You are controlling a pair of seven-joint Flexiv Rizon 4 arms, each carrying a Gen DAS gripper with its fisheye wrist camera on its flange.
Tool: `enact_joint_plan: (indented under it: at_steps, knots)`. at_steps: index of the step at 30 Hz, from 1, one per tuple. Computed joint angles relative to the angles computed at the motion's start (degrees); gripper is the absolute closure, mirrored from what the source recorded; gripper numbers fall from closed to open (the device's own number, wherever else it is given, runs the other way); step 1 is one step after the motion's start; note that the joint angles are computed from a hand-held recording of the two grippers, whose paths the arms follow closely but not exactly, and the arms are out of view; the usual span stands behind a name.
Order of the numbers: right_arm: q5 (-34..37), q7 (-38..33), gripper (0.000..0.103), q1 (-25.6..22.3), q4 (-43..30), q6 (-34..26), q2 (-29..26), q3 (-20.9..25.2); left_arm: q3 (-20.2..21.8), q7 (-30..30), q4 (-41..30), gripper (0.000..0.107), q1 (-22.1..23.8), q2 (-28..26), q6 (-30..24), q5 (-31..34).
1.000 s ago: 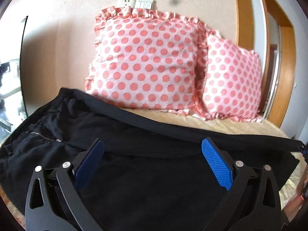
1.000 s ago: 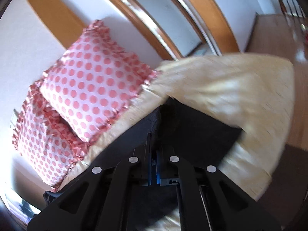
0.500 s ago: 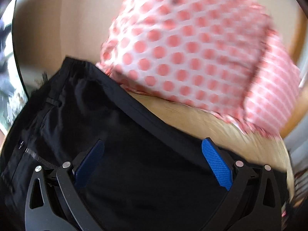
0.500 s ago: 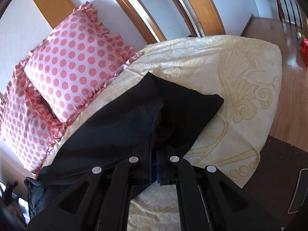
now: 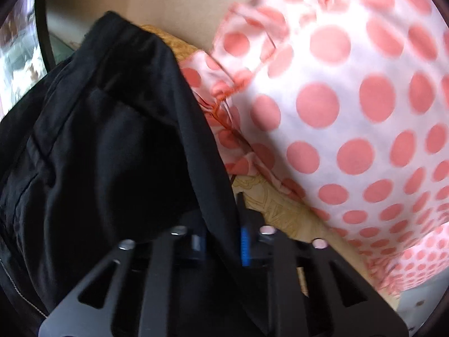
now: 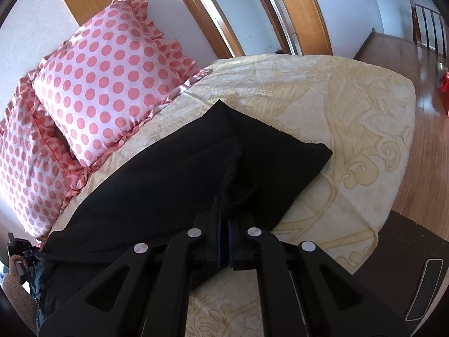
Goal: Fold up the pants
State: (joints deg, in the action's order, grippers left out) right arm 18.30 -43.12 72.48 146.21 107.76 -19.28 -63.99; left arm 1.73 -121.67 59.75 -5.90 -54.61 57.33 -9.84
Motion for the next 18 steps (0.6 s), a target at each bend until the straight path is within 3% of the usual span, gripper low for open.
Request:
enact_joint_plan:
  at_steps: [3,5,6,7,8,10,11,12,13,15,17,18]
  knots:
    - [0.02,-0.68,0.1,-0.83,-0.33,0.84,-0.25,0.42,0.43,0.58,9.39,0.099,-0.46,5.89,7.19,1.27]
    - [0.34,-1.18,0.1,-0.94,-0.58,1.22,-0.4,0.3,4.0,3.96,18.47,0.099,-3.67,11.64,14.51,-0.23]
    - [0.53,-1.53,0.1,-1.06,-0.67,1.68,-0.4,0.17,3.41,5.27,23.14,0.099,-3.55,14.75,18.15,0.4]
    - [0.7,-1.86,0.1,-1.24,-0.86,1.9,-0.27,0.13,1.1,5.03,27.8,0.099,-1.83,18.22,21.33,2.8]
    - [0.9,-2.16,0.1,-1.53,-0.99,2.18,-0.03,0.23,-0.48,1.06,32.47,0.099,-0.16,22.22,24.08,7.85]
    - [1.46,-2.65,0.1,-1.47,-1.3,2.4,-0.1,-0.34,1.54,-1.99,41.8,0.099,-1.42,29.68,28.25,11.0]
    - [1.66,-2.78,0.1,-0.9,-1.4,2.14,-0.45,-1.24,2.6,0.05,46.47,0.098,-2.87,32.08,32.79,8.95]
    - [1.86,-2.76,0.1,-0.43,-1.46,2.06,-0.9,-2.06,5.53,1.58,50.82,0.098,-5.85,34.43,35.58,7.19]
    - [2.03,-2.59,0.1,-0.27,-1.53,2.0,-1.23,-2.45,9.97,-0.61,53.31,0.097,-9.85,36.26,36.59,9.16]
    - [2.4,-2.14,0.1,-1.17,-1.41,2.51,-1.02,-1.89,19.3,-13.0,56.88,0.096,-16.89,39.34,36.88,21.51]
    - [2.7,-1.73,0.1,-2.57,-1.45,3.04,-0.74,-0.52,28.28,-22.28,58.42,0.096,-24.82,38.85,36.31,28.27]
    - [2.86,-1.65,0.1,-2.91,-1.49,3.12,-0.8,-0.15,30.73,-23.84,59.94,0.096,-27.39,38.7,36.35,28.37]
